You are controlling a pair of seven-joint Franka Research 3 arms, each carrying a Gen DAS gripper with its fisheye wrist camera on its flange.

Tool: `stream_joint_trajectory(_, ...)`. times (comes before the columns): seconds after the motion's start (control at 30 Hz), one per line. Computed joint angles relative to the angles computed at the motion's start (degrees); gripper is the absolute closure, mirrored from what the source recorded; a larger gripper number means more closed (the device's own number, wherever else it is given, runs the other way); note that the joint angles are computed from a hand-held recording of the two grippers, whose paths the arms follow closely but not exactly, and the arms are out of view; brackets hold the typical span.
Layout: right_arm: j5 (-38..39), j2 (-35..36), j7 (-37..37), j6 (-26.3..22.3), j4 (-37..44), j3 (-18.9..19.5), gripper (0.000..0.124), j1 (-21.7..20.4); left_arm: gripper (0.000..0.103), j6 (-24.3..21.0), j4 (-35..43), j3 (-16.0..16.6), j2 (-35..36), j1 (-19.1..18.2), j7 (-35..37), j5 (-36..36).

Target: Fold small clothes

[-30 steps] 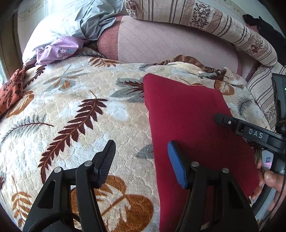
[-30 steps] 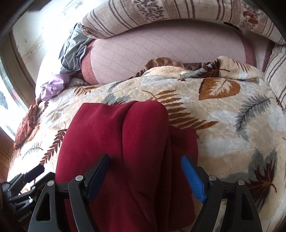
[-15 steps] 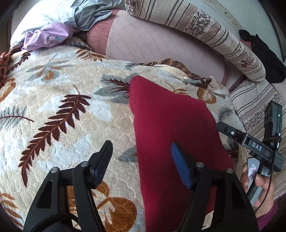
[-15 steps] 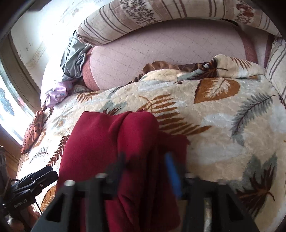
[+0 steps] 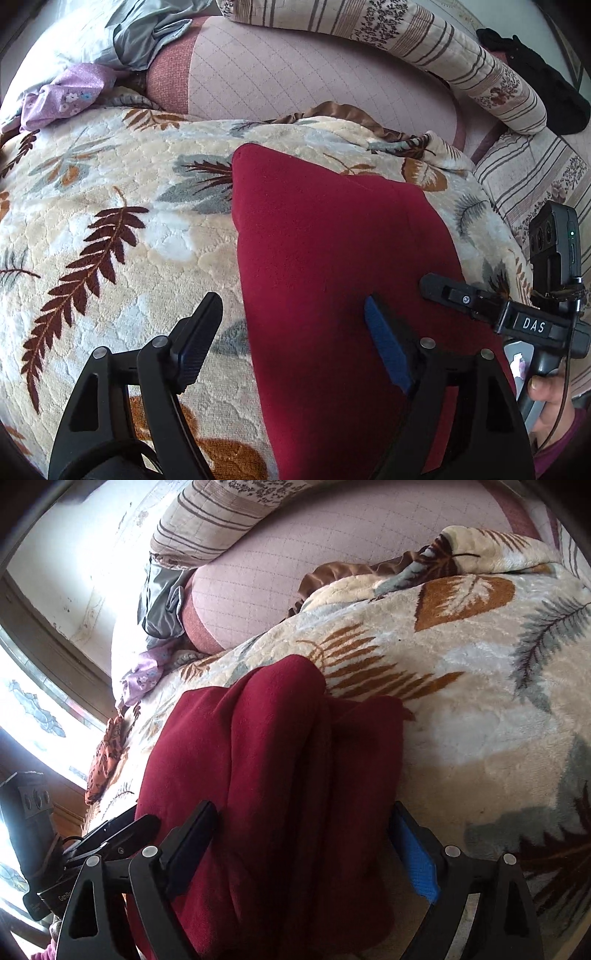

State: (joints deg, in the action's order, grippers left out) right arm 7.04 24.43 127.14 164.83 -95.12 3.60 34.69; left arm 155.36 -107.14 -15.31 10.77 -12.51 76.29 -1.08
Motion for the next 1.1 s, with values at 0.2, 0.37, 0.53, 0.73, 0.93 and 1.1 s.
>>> stream_joint_trajectory(0.2, -0.56, 1.97, -1.60, -0.28, 2.09, -0.07, 0.039, 0.81, 0.022, 0.03, 0.70, -0.48, 1.18, 0.04, 0.64, 0.08)
stream_joint_trajectory(0.37, -10.36, 1.47, 7.77, -2.17, 2.89, -8.01, 0.074, 7.89, 0.052, 1.12, -0.42, -1.84, 0.14, 0.75, 4.55, -3.79)
stream_joint_trajectory(0.53, -12.87, -1.99, 11.57, -1.43, 1.19, -5.75, 0.085, 6.93, 0.064, -2.41, -2.70, -2.57, -5.63, 1.89, 12.25, -13.14)
stream_joint_trajectory(0.73, -7.97, -8.16, 10.79, 3.34, -5.10, 0.96, 0.087, 4.47, 0.064, -7.86, -13.23, 2.78, -19.68, -0.56, 17.13, -19.90)
stream_joint_trajectory(0.93, -5.74, -10.14, 10.98, 3.57, -7.61, 3.54, 0.087, 7.17, 0.064, -9.89, -22.29, 5.07, -29.09, -2.09, 10.32, -14.95)
stream_joint_trajectory(1.1, -11.86, -6.88, 18.41, -3.19, -2.04, 0.14, 0.085, 9.24, 0.064, -6.28, -21.21, 6.53, -25.78, -3.66, 6.98, -13.59)
